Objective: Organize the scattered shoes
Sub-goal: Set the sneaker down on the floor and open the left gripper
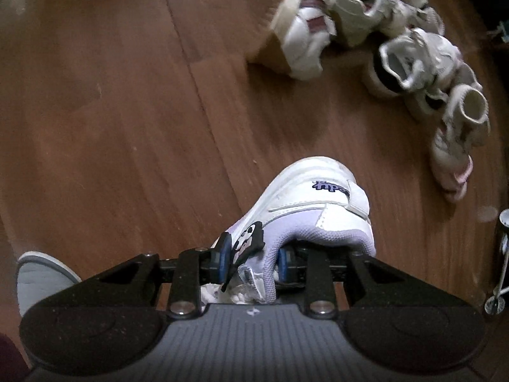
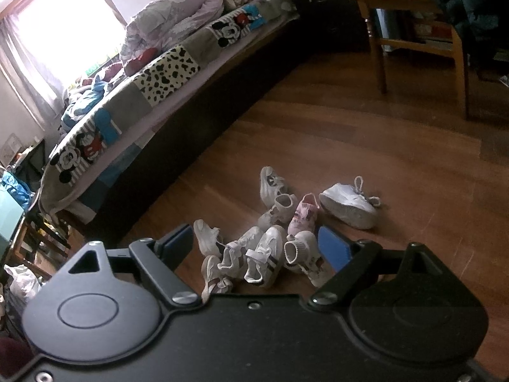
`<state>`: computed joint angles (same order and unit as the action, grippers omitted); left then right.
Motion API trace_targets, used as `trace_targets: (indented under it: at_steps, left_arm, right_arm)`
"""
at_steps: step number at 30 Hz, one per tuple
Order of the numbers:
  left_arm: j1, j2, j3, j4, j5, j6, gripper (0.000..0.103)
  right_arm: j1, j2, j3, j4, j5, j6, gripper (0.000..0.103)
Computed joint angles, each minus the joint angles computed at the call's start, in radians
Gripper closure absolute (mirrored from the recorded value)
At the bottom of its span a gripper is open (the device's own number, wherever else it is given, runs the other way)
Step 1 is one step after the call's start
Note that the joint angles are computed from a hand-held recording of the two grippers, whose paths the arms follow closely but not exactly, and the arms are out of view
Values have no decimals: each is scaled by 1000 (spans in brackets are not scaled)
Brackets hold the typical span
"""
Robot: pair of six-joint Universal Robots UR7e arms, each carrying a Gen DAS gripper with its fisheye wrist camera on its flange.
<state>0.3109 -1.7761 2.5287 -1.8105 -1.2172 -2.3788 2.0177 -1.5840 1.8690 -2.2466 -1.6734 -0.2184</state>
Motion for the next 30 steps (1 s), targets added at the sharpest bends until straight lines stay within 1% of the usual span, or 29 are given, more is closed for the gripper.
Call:
trace_targets:
  at_steps: [3,5,7,10,11,14,15,16,17,18,21,22,25,27,29,30]
  left_arm:
    - [36,-22,-31,47,-6,47,76]
    - [58,-25,-41,41,-1,83,73]
    - [66,4,-56,50,4,138,72]
    - [60,88,-113,141,37,254,72]
    - [55,116,-127,160,44,316,72]
    - [44,133,-123,161,64,370,72]
    - [35,131,-120,164,70,384,74]
    - [27,128,-116,165,76,397,85]
    - [21,119,-110,161,82,406,87]
    - [23,112,-109,158,83,416,92]
    - [50,112,-121,155,85,493,92]
    - [62,120,-122,154,91,503,92]
    - [70,104,-125,165,78,462,92]
    - [64,115,-126,174,90,488,91]
    - [60,121,-130,180,104,492,85]
    - [55,120,-130,182,113,495,77]
  right_arm:
    - [0,4,-2,4,-1,2,15]
    - [0,5,-2,7,0,1,15]
    - [1,7,-3,9,-2,0,15]
    - [4,13,-3,11,-8,3,15]
    - [5,14,-2,11,-7,2,15]
    - [10,14,0,15,-10,-2,15]
    - [11,15,1,16,-11,-3,15]
    - [12,15,1,18,-13,-3,15]
    - [13,15,2,19,-15,-4,15]
    - [12,15,1,20,-15,-4,15]
    - [11,17,-1,20,-16,-3,15]
    - [11,18,-1,20,-17,-2,15]
    - [13,20,-1,19,-18,-1,15]
    - [14,21,-1,20,-18,-4,15]
    - [15,23,-1,15,-18,-6,15]
    - [16,25,-2,12,-23,-7,15]
